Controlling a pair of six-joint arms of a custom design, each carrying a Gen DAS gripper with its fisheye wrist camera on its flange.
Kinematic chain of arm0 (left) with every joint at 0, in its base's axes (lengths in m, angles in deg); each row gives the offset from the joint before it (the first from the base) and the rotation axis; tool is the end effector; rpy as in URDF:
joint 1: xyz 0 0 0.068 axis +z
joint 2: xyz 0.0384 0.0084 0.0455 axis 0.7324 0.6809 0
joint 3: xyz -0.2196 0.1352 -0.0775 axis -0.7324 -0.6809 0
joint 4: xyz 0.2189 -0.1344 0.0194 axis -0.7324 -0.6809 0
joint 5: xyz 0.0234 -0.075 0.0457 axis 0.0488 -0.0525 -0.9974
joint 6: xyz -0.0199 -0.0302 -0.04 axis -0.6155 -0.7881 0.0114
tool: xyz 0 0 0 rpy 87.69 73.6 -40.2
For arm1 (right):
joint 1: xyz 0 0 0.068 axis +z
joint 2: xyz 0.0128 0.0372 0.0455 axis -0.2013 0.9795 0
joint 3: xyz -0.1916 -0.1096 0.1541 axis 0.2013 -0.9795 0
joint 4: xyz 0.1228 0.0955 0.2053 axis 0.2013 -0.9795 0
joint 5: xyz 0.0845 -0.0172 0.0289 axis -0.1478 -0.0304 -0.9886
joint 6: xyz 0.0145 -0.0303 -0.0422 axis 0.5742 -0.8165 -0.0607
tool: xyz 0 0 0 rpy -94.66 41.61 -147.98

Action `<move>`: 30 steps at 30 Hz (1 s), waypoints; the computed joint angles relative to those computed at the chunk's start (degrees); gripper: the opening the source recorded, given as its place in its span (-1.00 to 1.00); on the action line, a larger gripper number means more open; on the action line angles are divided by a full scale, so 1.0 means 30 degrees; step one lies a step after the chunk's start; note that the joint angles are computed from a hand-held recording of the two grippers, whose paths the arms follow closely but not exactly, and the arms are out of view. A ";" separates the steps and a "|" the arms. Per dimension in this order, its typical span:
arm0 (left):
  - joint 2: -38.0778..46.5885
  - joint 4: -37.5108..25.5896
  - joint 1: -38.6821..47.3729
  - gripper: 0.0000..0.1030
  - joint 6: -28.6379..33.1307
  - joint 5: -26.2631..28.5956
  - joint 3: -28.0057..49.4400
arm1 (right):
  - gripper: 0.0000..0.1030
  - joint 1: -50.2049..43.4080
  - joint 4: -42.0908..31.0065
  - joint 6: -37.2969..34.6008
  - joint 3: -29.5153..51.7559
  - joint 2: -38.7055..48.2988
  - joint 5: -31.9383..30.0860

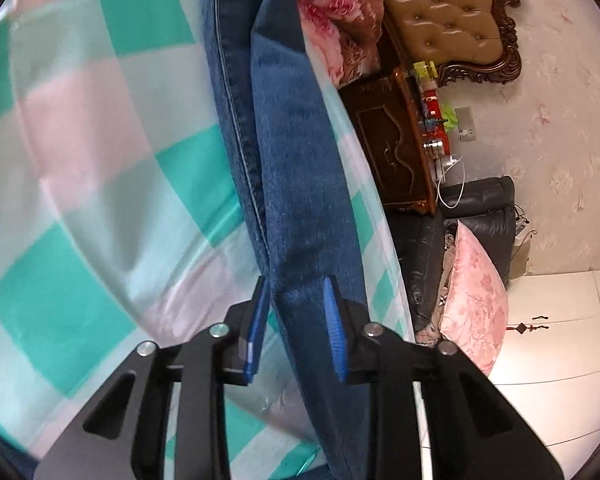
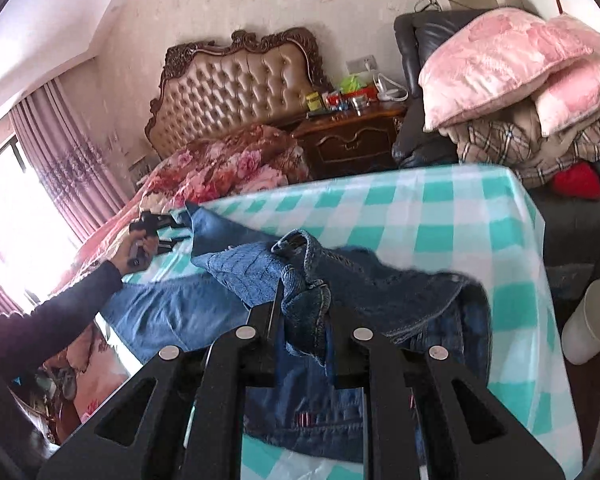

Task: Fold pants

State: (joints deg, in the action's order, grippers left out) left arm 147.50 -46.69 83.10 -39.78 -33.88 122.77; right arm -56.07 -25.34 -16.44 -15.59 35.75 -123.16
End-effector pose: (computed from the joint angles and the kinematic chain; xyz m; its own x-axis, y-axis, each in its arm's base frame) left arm 0.3864 0.2487 0.1358 -0.5826 -0.8122 -0.0313 -0.4974 0.3867 -0.7766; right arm 0.1601 -0.1152 0.2873 -0.6692 0.0166 -0.7429 -0.4122 0.8235 0.3898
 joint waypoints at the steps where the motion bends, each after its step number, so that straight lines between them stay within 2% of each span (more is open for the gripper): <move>1: 0.0263 -0.0123 -0.0078 -0.55 -0.0067 0.0133 0.0181 | -0.68 0.0071 -0.0060 0.0246 0.0441 0.0108 -0.0160; 4: 0.0320 -0.0054 -0.0151 -0.63 -0.0304 0.0183 0.0035 | -0.68 0.0350 0.0172 0.0989 0.1219 0.0173 -0.0164; 7: 0.1163 -0.1213 -0.0445 -0.93 -0.0053 -0.0259 0.1519 | -0.68 0.0429 0.0262 0.1279 0.1549 0.0361 -0.0036; 10: 0.0761 -0.1632 -0.0394 -0.98 0.0488 -0.0406 0.1831 | -0.68 0.0391 0.0404 0.1436 0.1636 0.0417 0.0095; 15: -0.2901 -0.1512 0.0777 -0.99 0.1616 0.0137 -0.1005 | -0.68 -0.0309 -0.0336 0.0518 0.2283 0.1288 -0.0021; 18: -0.7855 -0.1617 0.2480 -0.99 0.3059 0.0493 -0.5376 | -0.68 -0.1432 -0.1269 -0.0988 0.2813 0.2329 0.0271; 19: -1.0255 -0.2486 0.3767 -0.99 0.4404 0.1022 -0.7455 | -0.68 -0.1822 -0.1649 -0.1607 0.2948 0.2723 0.0359; 20: -1.2513 -0.2381 0.4732 -0.99 0.4881 0.1332 -0.9601 | -0.68 -0.2297 -0.1797 -0.2192 0.2926 0.3029 0.0549; 21: -1.4884 -0.3661 0.6377 -0.99 0.6770 0.1816 -1.1727 | -0.68 -0.2953 -0.1768 -0.2707 0.2730 0.3452 0.0943; 22: -1.6608 -0.5387 0.8125 -0.99 0.8884 0.2317 -1.3381 | -0.68 -0.3326 -0.1628 -0.2895 0.2557 0.3808 0.1257; 24: -1.8194 -0.9502 1.2048 -0.99 1.4582 0.2833 -1.5774 | -0.68 -0.4018 -0.0742 -0.3019 0.1851 0.4447 0.2181; 25: -1.8618 -1.1224 1.4416 -0.99 1.8109 0.1960 -1.7395 | -0.68 -0.4295 -0.0028 -0.2734 0.1295 0.4887 0.2845; 27: -1.6708 -1.2063 1.7202 -0.99 2.2340 0.0974 -1.8979 | -0.67 -0.4427 0.1773 -0.2000 -0.0283 0.5160 0.4126; 30: -1.4087 -1.1576 1.8570 -0.94 2.4437 0.0161 -1.8947 | -0.59 -0.4265 0.4295 0.0537 -0.1964 0.5140 0.5518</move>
State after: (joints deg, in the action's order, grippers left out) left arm 105.24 -81.42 138.81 33.53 -33.40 65.93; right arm -68.87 -12.46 -14.82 -21.48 51.17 -106.60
